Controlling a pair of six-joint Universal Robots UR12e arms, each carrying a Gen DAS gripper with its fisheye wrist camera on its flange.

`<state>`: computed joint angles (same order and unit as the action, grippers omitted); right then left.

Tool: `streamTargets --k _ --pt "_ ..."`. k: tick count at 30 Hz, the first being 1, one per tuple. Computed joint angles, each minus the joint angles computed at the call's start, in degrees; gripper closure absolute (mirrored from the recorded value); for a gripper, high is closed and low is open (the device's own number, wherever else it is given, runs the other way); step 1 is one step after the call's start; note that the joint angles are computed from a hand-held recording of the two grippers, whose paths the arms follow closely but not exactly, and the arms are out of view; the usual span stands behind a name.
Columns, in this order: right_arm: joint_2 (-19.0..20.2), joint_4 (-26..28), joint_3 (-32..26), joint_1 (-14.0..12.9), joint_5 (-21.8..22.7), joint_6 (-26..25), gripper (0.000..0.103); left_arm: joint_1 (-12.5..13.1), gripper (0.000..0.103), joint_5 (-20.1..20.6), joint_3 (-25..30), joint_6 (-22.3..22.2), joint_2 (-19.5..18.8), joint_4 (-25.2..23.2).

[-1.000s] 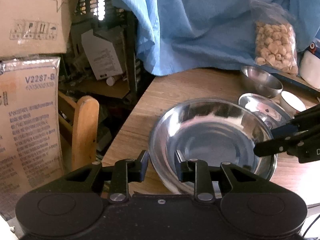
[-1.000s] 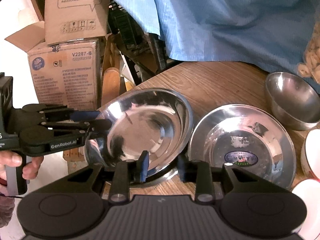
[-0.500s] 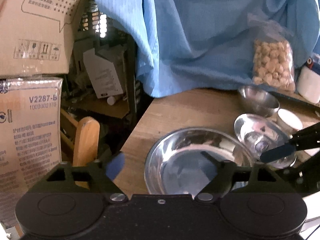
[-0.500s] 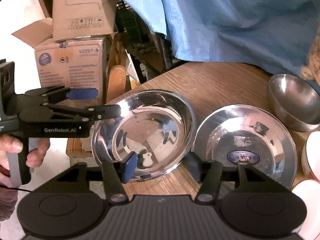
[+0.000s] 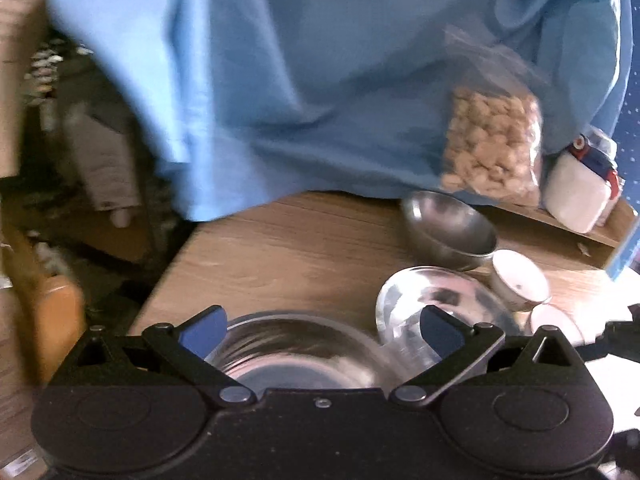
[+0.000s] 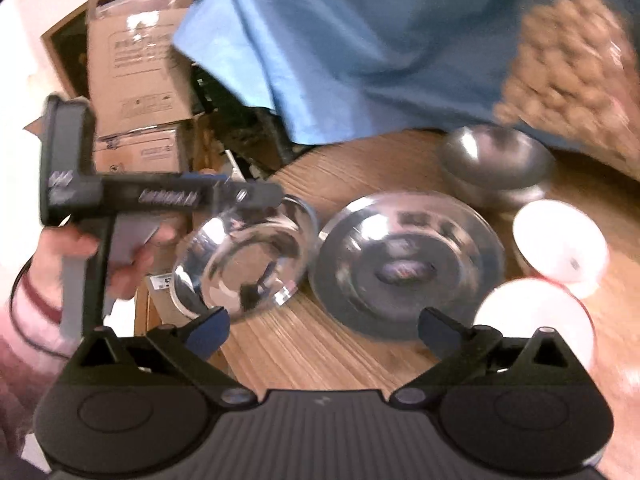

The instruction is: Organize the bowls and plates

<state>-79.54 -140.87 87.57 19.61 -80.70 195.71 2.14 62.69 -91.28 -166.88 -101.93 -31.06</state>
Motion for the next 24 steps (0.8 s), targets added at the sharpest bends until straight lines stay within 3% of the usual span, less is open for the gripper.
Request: streamTargets --k 8,13,17,20,24 --pt "-2.4 -2.2 4.7 -1.4 2.3 7.0 0.0 -3.1 0.001 -0.1 7.6 4.0 -5.5 -10.0" --pt "-2.1 -9.4 7.8 -2.1 4.6 13.4 0.0 -4.3 0.001 2.2 9.9 6.9 -7.1 -13.0" --pt "-1.7 -15.9 9.8 -1.9 2.6 18.7 0.001 -4.8 0.001 2.4 10.7 9.5 -7.7 -14.5" --pt "-1.4 -20.2 11.1 -1.8 1.0 23.0 0.013 -5.2 0.001 2.9 11.0 10.5 -7.9 -15.6" --pt "-0.8 -25.2 12.2 -1.5 -0.5 27.7 0.026 -5.6 0.011 3.0 11.7 11.0 -8.1 -17.8"
